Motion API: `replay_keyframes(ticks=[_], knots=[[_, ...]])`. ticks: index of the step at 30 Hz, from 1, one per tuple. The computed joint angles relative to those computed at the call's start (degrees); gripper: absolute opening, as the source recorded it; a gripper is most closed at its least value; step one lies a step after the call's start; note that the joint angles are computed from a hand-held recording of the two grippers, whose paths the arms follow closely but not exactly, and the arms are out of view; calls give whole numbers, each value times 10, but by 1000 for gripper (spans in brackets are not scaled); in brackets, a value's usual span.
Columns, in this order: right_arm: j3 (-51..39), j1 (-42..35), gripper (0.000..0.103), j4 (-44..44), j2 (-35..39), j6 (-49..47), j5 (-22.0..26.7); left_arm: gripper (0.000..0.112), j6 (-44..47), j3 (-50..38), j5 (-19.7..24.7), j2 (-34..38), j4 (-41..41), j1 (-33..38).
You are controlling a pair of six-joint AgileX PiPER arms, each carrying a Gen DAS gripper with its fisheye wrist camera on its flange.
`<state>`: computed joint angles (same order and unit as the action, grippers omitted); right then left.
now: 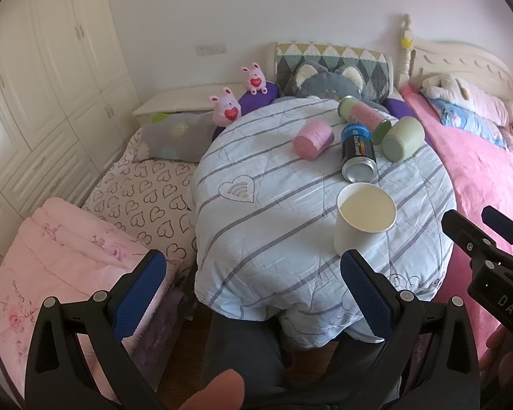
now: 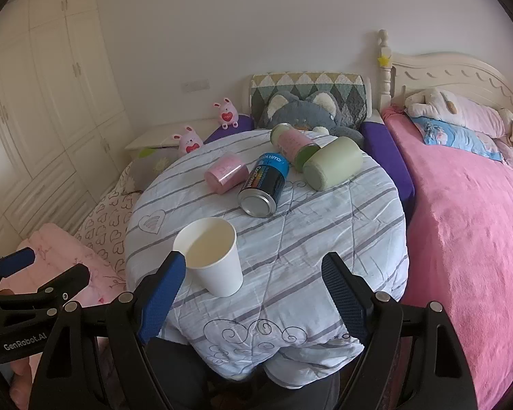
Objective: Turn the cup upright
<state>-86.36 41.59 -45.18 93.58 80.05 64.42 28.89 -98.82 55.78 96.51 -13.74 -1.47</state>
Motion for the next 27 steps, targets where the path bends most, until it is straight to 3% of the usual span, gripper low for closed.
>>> replay_keyframes(ticks=[27], knots=[[-11, -6, 83, 7, 9, -17, -2, 103, 3, -34, 16, 16, 2, 8]])
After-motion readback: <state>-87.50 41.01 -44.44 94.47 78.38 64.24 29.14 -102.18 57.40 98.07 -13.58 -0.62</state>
